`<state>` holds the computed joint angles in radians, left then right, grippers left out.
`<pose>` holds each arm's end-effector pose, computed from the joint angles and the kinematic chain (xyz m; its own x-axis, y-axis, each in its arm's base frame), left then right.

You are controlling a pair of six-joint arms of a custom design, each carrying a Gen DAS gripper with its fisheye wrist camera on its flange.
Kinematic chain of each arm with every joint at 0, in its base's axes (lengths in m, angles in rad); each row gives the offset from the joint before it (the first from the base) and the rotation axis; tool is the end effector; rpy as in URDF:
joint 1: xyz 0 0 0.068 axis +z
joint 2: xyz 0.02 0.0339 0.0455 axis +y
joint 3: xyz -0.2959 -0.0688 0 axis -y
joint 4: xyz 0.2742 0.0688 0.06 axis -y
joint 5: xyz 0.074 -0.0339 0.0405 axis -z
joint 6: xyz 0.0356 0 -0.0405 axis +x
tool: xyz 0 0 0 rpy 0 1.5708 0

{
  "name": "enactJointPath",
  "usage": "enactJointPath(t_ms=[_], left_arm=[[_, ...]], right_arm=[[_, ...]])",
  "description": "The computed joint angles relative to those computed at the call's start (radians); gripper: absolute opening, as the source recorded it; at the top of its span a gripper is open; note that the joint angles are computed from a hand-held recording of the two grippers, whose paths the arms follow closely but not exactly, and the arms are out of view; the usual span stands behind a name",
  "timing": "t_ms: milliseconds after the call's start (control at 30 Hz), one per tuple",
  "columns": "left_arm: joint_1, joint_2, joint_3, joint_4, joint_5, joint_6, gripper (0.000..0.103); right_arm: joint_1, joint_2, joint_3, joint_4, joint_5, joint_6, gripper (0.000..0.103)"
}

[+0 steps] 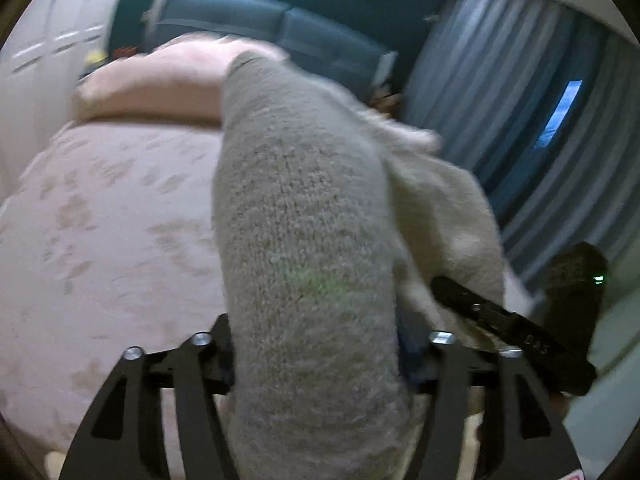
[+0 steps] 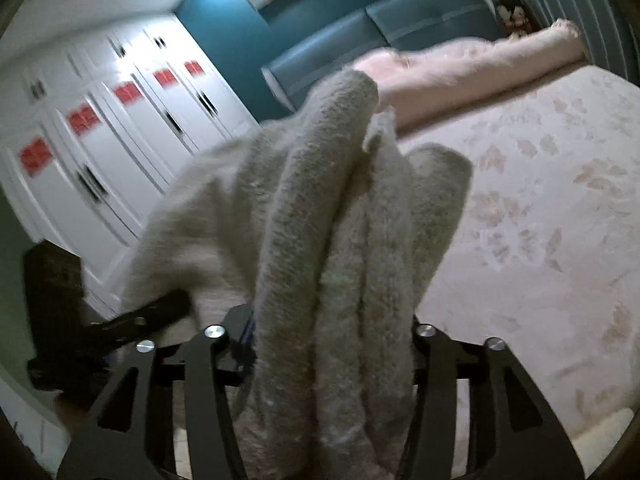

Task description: Fold small clothes

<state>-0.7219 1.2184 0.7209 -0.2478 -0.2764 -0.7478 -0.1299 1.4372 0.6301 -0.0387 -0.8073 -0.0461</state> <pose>0.2068 -0.1692 0.2397 -0.7032 -0.2526 -0.6647 0.0096 0.9313 -0.3640 0.2799 -0.0106 0.1764 -0.7236 0.0624 -0.6873 -0.4193 0.7514 0.5096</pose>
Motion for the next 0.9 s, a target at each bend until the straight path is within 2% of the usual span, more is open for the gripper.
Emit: enactJointPath(t_ms=[67, 133, 233, 367, 433, 533, 600, 667, 733, 800, 833, 867, 900], left_arm=[[0.082, 0.097, -0.029, -0.011, 0.030, -0.014, 0.065], [0.106, 0.163, -0.073, -0.024, 0.003, -0.070, 0.062], [0.077, 0.114, -0.196, 0.020, 0.016, -0.141, 0.061], [0.042, 0.090, -0.224, 0.045, 0.002, -0.205, 0.061], [0.059, 0.092, -0.220, 0.065, 0.009, -0.176, 0.062], [0.071, 0.172, -0.204, 0.130, 0.040, -0.181, 0.070], [0.156, 0.249, -0.207, 0.233, 0.141, -0.157, 0.078], [0.207, 0.318, -0.216, 0.318, 0.224, -0.165, 0.079], [0.235, 0.393, -0.198, 0.346, 0.248, -0.173, 0.080], [0.261, 0.465, -0.205, 0.459, 0.279, -0.151, 0.083], [0.274, 0.492, -0.207, 0.500, 0.291, -0.151, 0.083], [0.284, 0.508, -0.210, 0.533, 0.306, -0.152, 0.078], [0.295, 0.519, -0.213, 0.565, 0.316, -0.154, 0.067]], right_arm=[[0.090, 0.146, 0.024, 0.046, 0.167, -0.004, 0.050], [0.150, 0.239, 0.013, 0.084, 0.379, 0.004, 0.042], [0.120, 0.234, -0.055, 0.118, 0.356, -0.035, 0.042], [0.153, 0.149, -0.065, 0.076, 0.353, -0.039, 0.038], [0.220, 0.139, -0.054, 0.097, 0.414, -0.016, 0.039], [0.265, 0.243, -0.021, 0.194, 0.534, -0.005, 0.065], [0.248, 0.335, 0.030, 0.188, 0.525, 0.016, 0.066], [0.222, 0.448, 0.112, 0.152, 0.507, 0.029, 0.071], [0.203, 0.544, 0.184, 0.125, 0.486, 0.046, 0.077], [0.192, 0.642, 0.275, 0.068, 0.417, 0.072, 0.078], [0.187, 0.665, 0.299, 0.047, 0.383, 0.078, 0.076], [0.183, 0.688, 0.328, 0.026, 0.352, 0.089, 0.062], [0.184, 0.698, 0.350, 0.010, 0.325, 0.089, 0.054]])
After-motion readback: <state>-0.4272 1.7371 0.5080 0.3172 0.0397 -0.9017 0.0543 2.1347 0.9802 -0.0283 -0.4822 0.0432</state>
